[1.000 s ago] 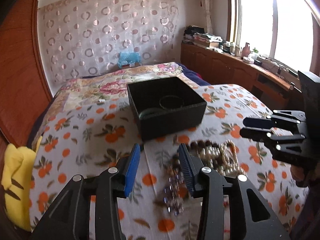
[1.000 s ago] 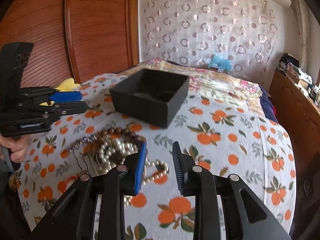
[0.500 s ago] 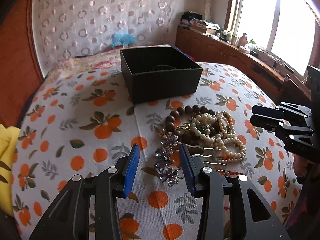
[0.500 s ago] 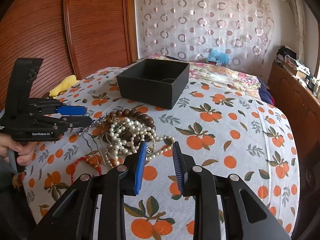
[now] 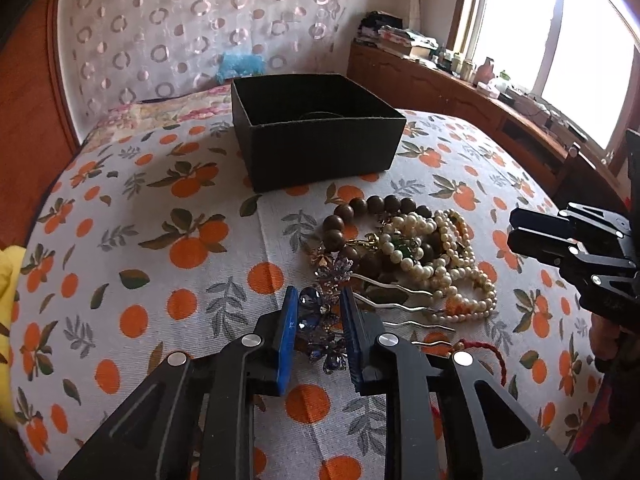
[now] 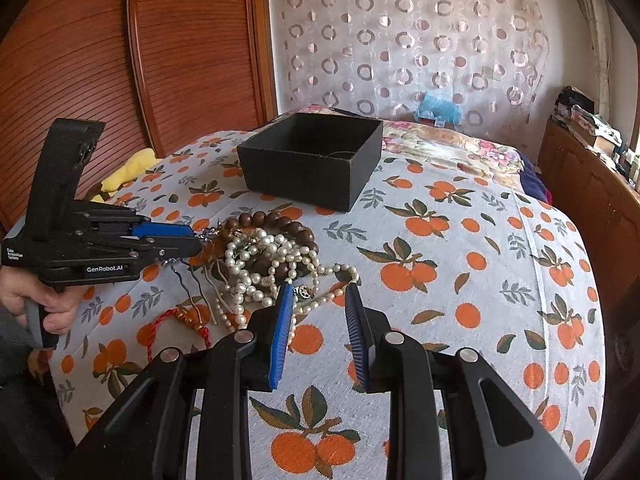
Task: Organize jewelry
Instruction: 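Grasp the red string bracelet with the right tool while the left holds the hair pins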
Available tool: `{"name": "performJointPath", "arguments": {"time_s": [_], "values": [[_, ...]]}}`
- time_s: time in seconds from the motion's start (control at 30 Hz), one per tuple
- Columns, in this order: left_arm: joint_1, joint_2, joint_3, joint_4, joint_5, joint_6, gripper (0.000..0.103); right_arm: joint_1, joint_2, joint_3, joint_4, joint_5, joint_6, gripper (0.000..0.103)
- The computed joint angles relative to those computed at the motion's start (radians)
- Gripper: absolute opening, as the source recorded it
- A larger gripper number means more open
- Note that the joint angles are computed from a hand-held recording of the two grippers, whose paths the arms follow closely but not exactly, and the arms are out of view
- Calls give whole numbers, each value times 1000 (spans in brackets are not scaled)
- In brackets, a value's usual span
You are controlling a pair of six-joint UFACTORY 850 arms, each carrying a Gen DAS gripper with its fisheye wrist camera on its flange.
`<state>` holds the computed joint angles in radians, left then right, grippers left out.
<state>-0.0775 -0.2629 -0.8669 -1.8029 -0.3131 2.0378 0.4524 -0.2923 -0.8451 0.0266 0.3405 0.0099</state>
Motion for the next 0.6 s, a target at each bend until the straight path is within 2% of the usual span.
{"name": "performJointPath", "arguments": {"time_s": [0.23, 0.37, 0.6], "values": [[2, 56, 60, -306, 6, 294, 19, 2, -5, -2, -42, -14, 52, 29], [19, 83, 84, -435, -9, 403, 19, 13, -6, 2, -85, -20, 93, 29], [49, 123, 119, -490, -32, 445, 19, 41, -3, 9, -233, -36, 223, 29]]}}
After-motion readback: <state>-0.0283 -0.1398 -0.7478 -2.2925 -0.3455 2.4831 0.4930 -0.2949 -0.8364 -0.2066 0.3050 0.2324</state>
